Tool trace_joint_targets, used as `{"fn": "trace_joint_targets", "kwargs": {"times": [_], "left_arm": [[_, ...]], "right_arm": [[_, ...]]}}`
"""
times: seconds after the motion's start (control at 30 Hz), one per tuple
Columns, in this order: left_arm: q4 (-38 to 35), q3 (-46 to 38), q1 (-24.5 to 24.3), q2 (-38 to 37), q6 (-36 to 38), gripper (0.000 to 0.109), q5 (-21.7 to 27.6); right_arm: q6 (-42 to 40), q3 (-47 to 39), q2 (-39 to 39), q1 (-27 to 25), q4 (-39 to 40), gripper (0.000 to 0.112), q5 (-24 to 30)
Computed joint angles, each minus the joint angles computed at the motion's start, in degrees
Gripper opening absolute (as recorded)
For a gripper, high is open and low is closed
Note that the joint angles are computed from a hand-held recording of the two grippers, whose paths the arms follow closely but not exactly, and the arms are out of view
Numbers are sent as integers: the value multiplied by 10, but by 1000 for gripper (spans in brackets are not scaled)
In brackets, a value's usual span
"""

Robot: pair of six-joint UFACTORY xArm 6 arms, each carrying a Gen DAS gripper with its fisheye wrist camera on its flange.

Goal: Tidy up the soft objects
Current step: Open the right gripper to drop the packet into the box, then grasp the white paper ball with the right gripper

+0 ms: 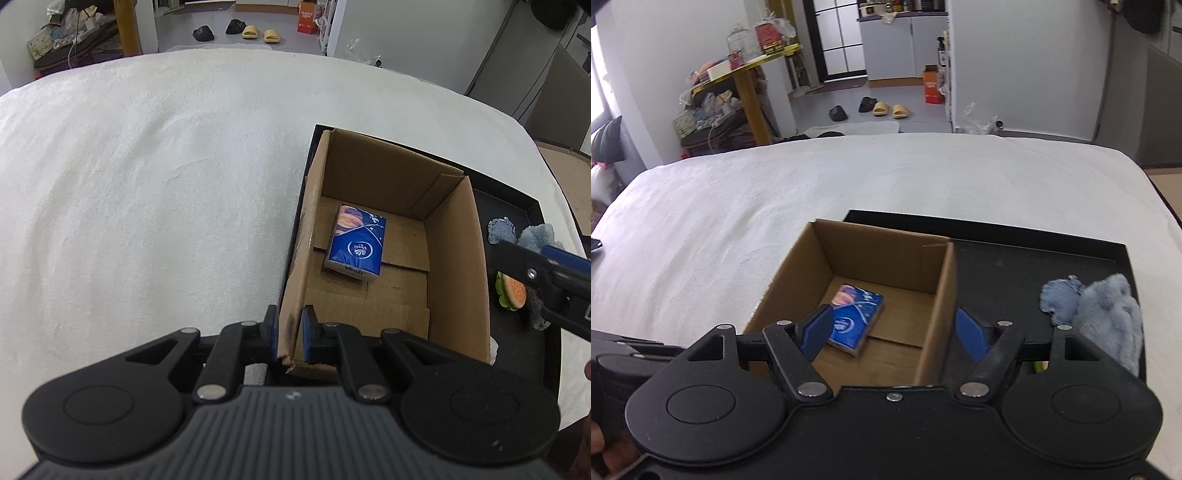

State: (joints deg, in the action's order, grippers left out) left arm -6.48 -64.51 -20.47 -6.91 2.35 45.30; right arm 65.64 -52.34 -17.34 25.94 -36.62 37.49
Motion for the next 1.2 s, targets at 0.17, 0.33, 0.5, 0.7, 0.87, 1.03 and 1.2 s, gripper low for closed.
{"fn": "trace_joint_targets", "kwargs": {"times": [0.17,0.33,0.5,0.7,0.87,1.03,1.2], "left_arm": [[19,24,-7,-24,-9,15,-30],[10,36,-9,-36,6,24,-45],[27,46,-14,-48,0,40,-53],[80,51,-30,-58,-19,68,-51],[139,46,-47,-58,-44,73,-37],[187,49,-62,-61,-57,73,-32],[216,41,-72,-56,-74,73,-23]], "right_arm": [[36,45,-49,2,-10,76,21],[59,84,-92,7,-9,78,40],[79,119,-130,7,-8,81,53],[90,181,-185,-8,14,82,38],[92,220,-216,-20,29,82,27],[87,259,-244,-40,47,82,4],[68,300,-260,-59,76,82,-36]]}}
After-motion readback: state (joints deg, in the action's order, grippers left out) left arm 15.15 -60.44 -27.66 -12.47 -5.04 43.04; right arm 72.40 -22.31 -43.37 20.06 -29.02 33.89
